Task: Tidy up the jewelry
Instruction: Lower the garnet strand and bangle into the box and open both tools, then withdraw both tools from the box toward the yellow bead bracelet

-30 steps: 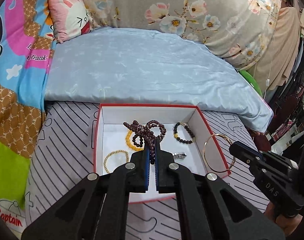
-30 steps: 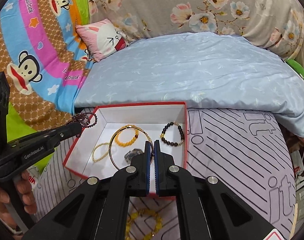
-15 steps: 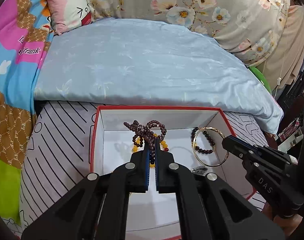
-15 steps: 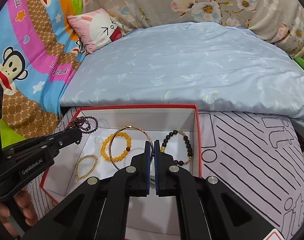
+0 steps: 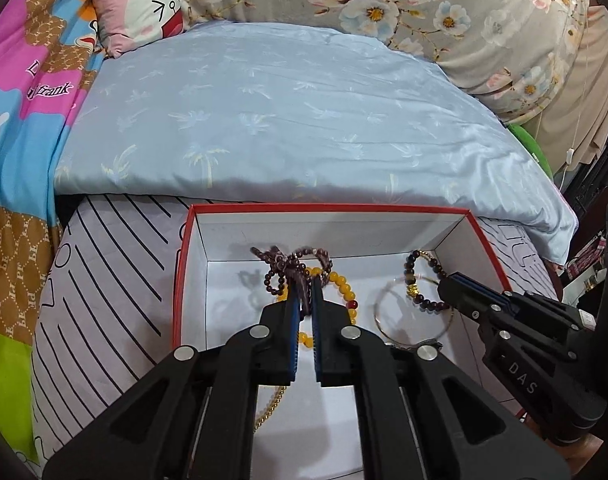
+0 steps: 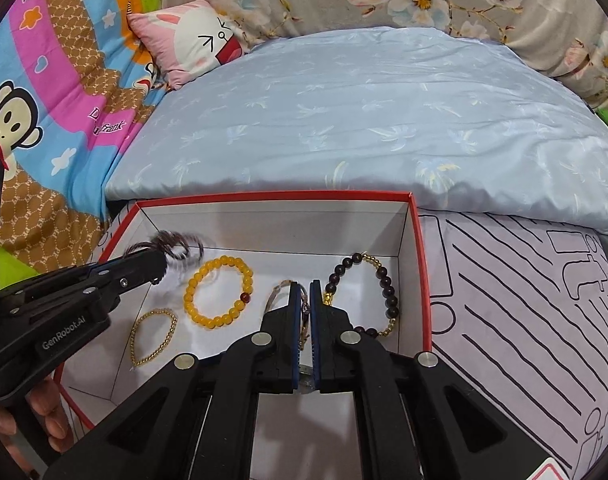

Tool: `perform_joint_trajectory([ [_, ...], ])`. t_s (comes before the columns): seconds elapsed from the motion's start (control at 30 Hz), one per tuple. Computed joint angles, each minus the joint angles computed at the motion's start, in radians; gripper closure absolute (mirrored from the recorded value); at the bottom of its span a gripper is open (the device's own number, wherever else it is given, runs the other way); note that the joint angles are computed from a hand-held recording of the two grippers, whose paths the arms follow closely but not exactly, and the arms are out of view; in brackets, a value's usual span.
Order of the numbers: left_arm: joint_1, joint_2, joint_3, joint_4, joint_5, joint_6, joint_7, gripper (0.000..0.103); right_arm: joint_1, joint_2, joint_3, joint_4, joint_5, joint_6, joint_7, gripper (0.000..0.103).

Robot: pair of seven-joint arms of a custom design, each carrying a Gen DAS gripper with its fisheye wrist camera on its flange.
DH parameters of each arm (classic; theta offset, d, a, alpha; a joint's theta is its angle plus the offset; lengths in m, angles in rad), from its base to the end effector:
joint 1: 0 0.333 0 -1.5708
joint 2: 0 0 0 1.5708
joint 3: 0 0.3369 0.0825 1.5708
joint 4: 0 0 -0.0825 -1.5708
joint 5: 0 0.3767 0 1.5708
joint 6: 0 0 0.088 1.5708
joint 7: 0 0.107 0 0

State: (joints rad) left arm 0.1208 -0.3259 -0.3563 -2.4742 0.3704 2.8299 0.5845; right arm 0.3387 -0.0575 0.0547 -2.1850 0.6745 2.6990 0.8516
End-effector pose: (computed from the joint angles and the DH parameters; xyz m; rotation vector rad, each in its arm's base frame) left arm 0.4490 -0.1377 0.4994 -2.1731 1.4191 -0.7653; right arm 0.5200 0.1935 0.4964 -2.1574 1.1643 -0.2319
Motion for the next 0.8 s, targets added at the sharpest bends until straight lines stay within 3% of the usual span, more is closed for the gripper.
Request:
perform_joint_trajectory([
  [0.07,0.015,-0.002,-0.013,0.002,0.017,-0.013,-0.026,0.097,-0.001,-0.001,-0.002,0.002,0.014,-0.004,-0.005,0.097],
  [0.2,0.019,-0.031,-0.01,-0.017,0.023,-0.017,-0.057,0.082,-0.005,-0.016,-0.008,-0.008,0.017,-0.002,0.004,0.093],
  [0.57,-0.003,-0.213,-0.027,-0.11,-0.084,-0.037,-0.04,0.081,0.021,-0.18,-0.083,-0.12,0.059,-0.016,-0.045,0.093],
  [0.8,-0.048,-0.327,-0.05,-0.163,-0.19,-0.086,-0.022,0.081,0.042,-0.316,-0.139,-0.218,0.015,-0.056,-0.019,0.092],
])
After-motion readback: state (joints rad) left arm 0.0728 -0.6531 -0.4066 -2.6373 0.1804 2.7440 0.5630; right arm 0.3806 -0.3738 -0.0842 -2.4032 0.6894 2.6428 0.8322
